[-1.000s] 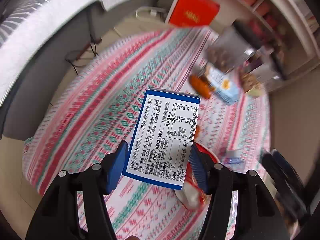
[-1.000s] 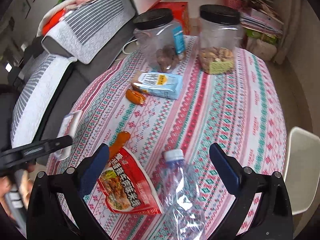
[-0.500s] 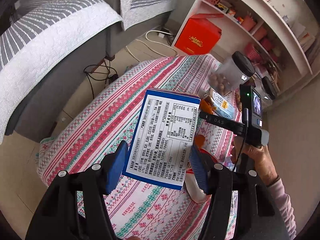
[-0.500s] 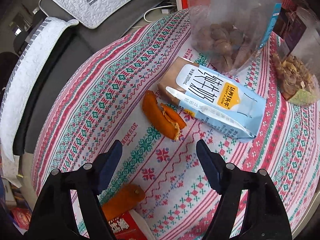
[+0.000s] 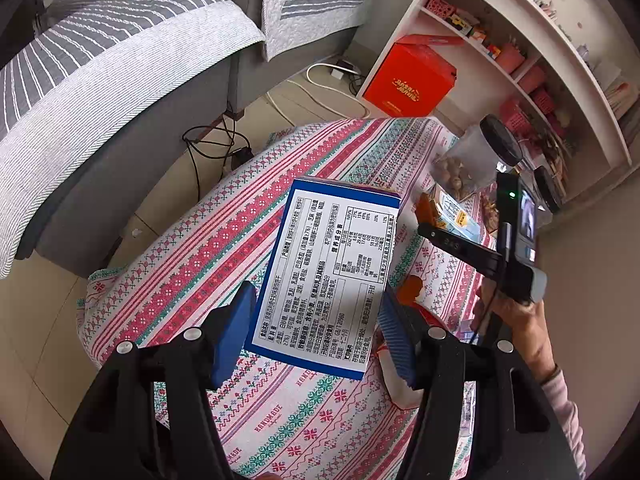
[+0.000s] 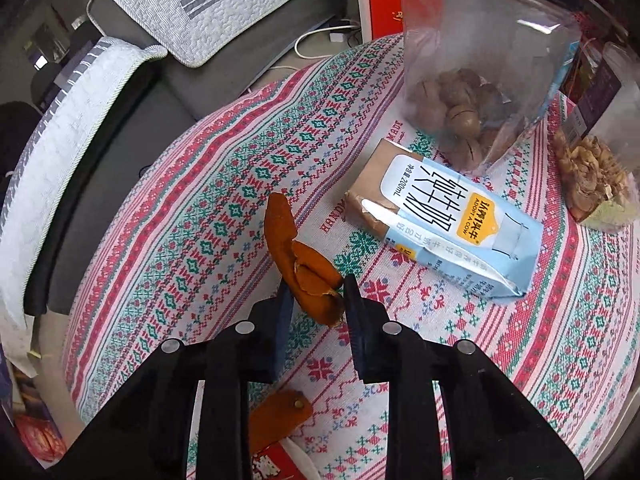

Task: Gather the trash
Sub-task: 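Grasp the orange snack wrapper with the right tool while the left tool holds the blue box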

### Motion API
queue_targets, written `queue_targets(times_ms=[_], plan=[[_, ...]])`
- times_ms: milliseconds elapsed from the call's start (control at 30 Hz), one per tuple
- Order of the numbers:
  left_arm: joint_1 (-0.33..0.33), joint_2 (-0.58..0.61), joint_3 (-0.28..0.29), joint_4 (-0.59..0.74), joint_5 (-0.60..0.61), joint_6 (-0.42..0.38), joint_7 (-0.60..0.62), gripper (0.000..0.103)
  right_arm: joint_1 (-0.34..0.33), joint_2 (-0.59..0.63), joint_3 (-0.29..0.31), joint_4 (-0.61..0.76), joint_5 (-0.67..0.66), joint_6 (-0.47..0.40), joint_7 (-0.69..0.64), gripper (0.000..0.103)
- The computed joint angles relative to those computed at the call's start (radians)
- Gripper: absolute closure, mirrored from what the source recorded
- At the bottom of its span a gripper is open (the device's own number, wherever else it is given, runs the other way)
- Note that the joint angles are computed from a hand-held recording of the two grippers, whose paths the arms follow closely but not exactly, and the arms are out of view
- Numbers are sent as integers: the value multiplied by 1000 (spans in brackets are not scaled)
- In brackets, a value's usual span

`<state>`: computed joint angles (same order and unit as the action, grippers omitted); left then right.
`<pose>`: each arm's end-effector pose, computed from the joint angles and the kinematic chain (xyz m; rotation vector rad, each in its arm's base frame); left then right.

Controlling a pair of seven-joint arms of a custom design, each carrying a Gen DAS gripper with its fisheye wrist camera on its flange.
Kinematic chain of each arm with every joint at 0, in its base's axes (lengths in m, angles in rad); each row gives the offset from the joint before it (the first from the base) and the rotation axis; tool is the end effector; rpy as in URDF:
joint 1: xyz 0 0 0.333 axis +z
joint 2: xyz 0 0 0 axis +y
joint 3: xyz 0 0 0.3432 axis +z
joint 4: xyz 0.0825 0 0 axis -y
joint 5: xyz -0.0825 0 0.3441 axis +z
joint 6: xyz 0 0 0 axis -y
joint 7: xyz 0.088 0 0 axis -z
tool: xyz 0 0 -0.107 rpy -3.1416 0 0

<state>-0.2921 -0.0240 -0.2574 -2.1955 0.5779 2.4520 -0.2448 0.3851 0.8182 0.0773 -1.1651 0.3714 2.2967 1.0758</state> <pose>0.4423 -0.2717 0.4728 -2.6168 0.9637 -0.5908 0.6972 0.3327 0.3732 -2.4252 1.1001 0.0429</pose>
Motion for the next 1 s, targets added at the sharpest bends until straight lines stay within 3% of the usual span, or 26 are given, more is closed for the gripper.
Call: queue_targets(times_ms=[200,333,500,633,833,1000], plan=[[-4,8,-2,6,-3,18,19,43,-92,-249,96,-347,219,198,-151,79],[-11,25,-6,27,-1,23,41,43,-190,-422,166,-538,487,219,-355,79],[-18,39,-6,42,15,31,33,43,-197,-554,144,-656,680,229,-483,79],[-24,54,-6,55,27,38,29,43,-193,-637,91,-725,794,247,-550,79],[-41,80,-8,92,104,38,-7,43,-205,-646,15,-751,898,275,-560,79],[-82,130,-13,183,228,-67,-37,43,-232,-613,-11,-749,980,406,-581,79]])
